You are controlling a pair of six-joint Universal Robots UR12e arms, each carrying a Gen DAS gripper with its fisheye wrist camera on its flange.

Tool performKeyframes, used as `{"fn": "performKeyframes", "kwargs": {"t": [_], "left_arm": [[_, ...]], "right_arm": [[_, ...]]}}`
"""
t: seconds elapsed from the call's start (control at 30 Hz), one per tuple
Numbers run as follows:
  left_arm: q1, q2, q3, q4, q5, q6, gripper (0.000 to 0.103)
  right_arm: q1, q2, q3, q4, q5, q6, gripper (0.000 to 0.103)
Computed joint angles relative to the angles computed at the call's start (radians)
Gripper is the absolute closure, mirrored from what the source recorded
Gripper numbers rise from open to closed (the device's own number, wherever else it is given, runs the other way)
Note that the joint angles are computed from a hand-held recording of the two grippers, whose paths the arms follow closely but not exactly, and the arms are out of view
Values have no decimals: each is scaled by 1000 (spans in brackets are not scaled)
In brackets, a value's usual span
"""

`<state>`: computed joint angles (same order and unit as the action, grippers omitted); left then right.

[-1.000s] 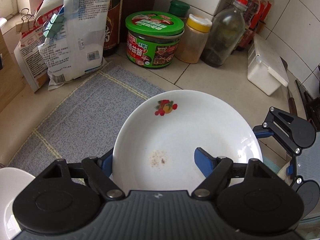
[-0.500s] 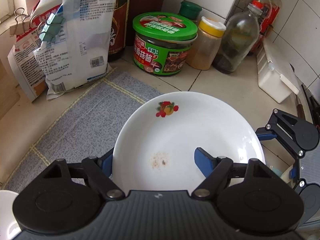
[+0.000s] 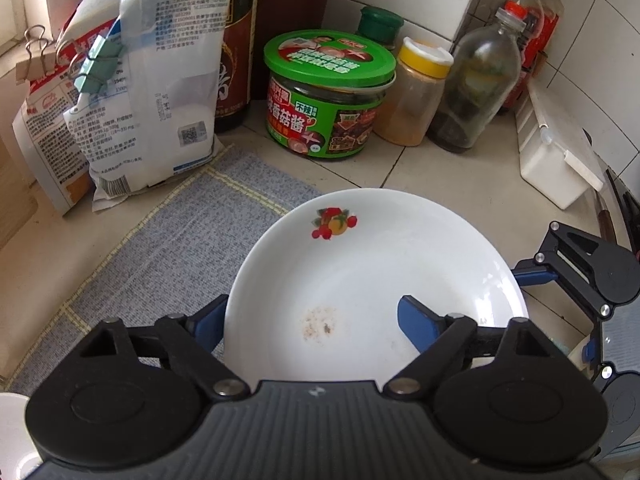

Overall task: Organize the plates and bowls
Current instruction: 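Lower the plate onto the towel and open the left gripper, then withdraw the left gripper from the placed plate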

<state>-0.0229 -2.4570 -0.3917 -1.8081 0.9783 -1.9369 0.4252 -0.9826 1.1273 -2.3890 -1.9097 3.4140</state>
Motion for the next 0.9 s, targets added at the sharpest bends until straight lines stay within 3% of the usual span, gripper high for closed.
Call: {"fn": "performKeyframes", "kwargs": {"t": [0.27,0.53,0.9], "left_arm": [[9,61,-102,101,-5,-25,12],[33,168,-264,237,-34,-53,12],[93,369,-577,436,-66,-70,12]], "right_arm": [[3,-17,20,-19,8,23,0],[23,-34,35,-24,-9,51,0],[89,-35,0,48,-150,182,0]]}}
